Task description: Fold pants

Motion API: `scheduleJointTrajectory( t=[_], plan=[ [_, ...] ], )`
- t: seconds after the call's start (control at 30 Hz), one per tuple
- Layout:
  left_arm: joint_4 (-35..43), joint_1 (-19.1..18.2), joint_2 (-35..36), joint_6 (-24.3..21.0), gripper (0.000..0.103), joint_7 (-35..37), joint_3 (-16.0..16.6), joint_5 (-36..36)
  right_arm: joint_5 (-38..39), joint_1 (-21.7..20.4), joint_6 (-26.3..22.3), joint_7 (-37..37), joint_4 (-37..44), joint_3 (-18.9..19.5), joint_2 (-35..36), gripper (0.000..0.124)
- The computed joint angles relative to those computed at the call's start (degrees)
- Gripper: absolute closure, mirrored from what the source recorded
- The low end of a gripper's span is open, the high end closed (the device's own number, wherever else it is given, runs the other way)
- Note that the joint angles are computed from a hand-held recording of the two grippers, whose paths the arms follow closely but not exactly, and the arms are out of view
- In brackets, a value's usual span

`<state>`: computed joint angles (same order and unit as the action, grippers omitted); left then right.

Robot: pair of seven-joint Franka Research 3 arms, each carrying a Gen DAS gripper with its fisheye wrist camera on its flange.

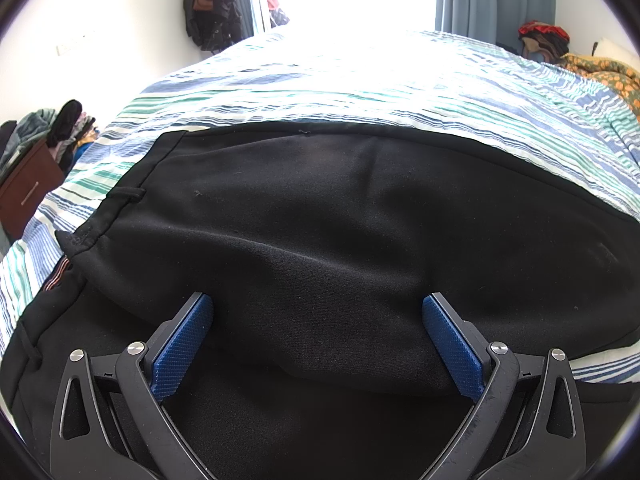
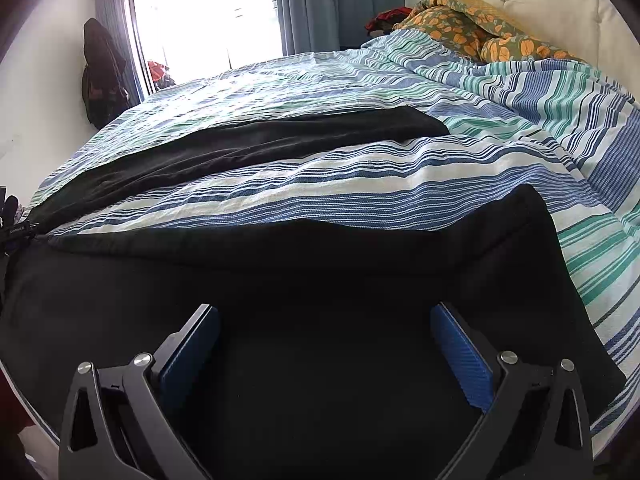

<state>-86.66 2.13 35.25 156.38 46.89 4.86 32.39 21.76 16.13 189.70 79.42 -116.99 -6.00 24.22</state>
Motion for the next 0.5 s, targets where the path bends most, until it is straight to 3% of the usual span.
scheduleJointTrajectory(
  t=[0.5],
  plan=[
    [0.0,-0.1,0.0,0.0,0.0,0.0,0.1,-0.1,0.1,-0.1,0.0,-0.1,0.1,0.1,0.1,0.021]
  ],
)
